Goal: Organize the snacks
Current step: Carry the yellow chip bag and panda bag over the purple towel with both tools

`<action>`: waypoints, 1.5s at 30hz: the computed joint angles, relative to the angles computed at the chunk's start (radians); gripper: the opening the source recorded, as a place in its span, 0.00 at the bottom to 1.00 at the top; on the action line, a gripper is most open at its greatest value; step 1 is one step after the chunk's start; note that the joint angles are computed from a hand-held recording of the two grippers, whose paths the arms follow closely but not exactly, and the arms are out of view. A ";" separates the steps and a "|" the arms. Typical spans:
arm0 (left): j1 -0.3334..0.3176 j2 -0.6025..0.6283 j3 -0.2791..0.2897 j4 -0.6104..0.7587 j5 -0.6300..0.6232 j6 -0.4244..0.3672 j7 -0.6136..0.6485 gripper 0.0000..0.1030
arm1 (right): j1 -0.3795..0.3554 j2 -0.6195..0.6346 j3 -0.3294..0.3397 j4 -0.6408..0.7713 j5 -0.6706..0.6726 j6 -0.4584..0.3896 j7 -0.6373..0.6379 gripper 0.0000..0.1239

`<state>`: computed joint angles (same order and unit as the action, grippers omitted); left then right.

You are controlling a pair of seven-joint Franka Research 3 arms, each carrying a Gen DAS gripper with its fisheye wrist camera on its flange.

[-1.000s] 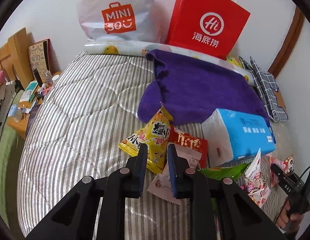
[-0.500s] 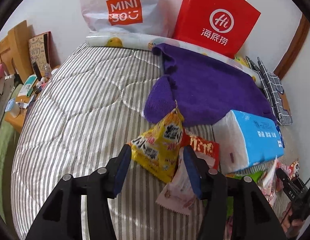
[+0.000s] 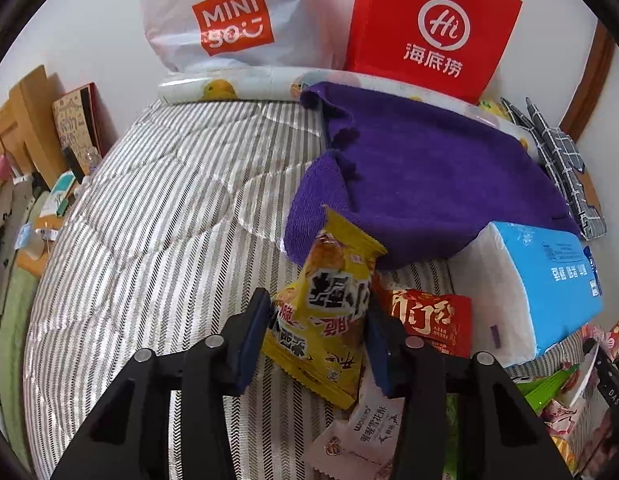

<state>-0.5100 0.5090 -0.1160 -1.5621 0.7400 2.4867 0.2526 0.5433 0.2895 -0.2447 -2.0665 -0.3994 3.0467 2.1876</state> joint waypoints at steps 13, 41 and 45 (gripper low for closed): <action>0.012 -0.121 -0.009 -0.121 0.082 0.051 -0.115 0.38 | 0.045 -0.004 -0.059 -0.010 -0.048 0.017 0.053 0.43; -0.039 -0.142 -0.071 -0.080 0.080 0.068 -0.057 0.38 | -0.025 -0.130 0.021 -0.033 -0.335 0.049 0.264 0.42; -0.052 -0.123 -0.069 -0.044 0.067 0.060 -0.032 0.38 | -0.064 -0.141 0.065 -0.021 -0.354 0.043 0.269 0.42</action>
